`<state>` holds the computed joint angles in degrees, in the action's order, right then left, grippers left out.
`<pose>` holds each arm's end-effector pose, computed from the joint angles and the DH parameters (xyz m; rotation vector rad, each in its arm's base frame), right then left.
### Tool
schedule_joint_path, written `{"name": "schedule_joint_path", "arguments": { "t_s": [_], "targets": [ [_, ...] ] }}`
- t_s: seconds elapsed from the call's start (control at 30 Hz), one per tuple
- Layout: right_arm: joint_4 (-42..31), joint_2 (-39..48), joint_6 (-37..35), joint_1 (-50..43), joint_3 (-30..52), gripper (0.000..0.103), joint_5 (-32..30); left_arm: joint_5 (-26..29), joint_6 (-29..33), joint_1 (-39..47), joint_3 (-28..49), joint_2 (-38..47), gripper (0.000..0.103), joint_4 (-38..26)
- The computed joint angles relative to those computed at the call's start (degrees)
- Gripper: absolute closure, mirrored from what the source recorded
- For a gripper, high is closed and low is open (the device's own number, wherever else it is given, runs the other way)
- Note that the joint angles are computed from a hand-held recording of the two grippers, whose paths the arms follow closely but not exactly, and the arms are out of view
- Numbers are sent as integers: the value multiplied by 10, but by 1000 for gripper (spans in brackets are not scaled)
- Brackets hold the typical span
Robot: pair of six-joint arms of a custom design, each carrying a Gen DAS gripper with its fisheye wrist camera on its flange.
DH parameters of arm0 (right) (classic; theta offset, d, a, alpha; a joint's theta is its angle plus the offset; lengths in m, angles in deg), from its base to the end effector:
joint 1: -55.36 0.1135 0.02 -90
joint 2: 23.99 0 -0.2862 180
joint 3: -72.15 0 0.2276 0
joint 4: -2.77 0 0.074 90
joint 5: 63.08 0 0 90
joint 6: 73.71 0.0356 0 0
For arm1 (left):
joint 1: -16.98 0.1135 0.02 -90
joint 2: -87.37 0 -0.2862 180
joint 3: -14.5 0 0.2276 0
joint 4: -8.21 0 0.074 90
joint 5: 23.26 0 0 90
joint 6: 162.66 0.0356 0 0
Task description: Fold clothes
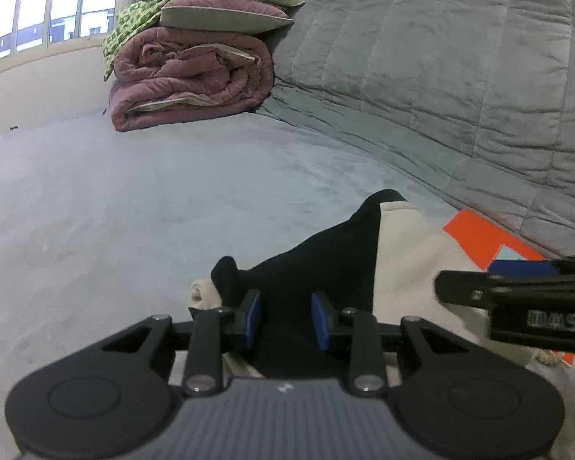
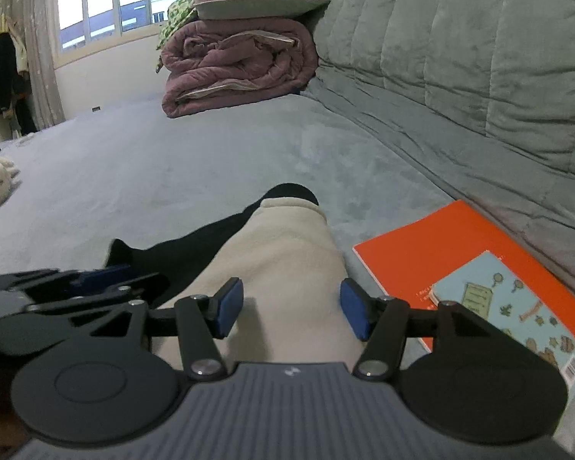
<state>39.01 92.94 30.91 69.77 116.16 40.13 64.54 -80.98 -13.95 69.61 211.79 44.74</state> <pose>0.2961 0.0677 0.0862 0.1312 2.1876 0.0301 0.3046 -0.1809 0.0773 0.4020 2.1263 -0.3573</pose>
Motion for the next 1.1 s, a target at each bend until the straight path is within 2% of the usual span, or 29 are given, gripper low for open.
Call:
{"name": "schedule_joint_path", "arguments": {
  "t_s": [0.13, 0.23, 0.47, 0.57, 0.6, 0.63, 0.73, 0.83, 1.1],
  "targets": [
    [-29, -26, -9, 21, -15, 44, -10, 0, 3, -1, 1, -1, 73, -3],
    [-51, -8, -38, 39, 1, 42, 5, -1, 11, -2, 1, -1, 73, -3],
    [-31, 21, -53, 38, 2, 40, 4, -38, 49, -21, -2, -25, 72, -30],
    [-31, 21, -55, 34, 1, 40, -2, -46, 61, -25, -40, -49, 66, -6],
    [-32, 21, -54, 33, 0, 40, -4, -50, 62, -28, -57, -58, 60, 7],
    [-32, 20, -54, 32, 0, 40, -5, -61, 63, -33, -76, -66, 50, 24],
    [-33, 20, -55, 33, 0, 40, -5, -107, 61, -51, -121, -80, 44, 71],
    [-29, 19, -54, 35, -3, 40, -3, -88, 53, -44, -145, -88, 44, 89],
    [-36, 6, -55, 40, -7, 41, 2, -44, 37, -13, -149, -72, 40, 96]
  ]
}}
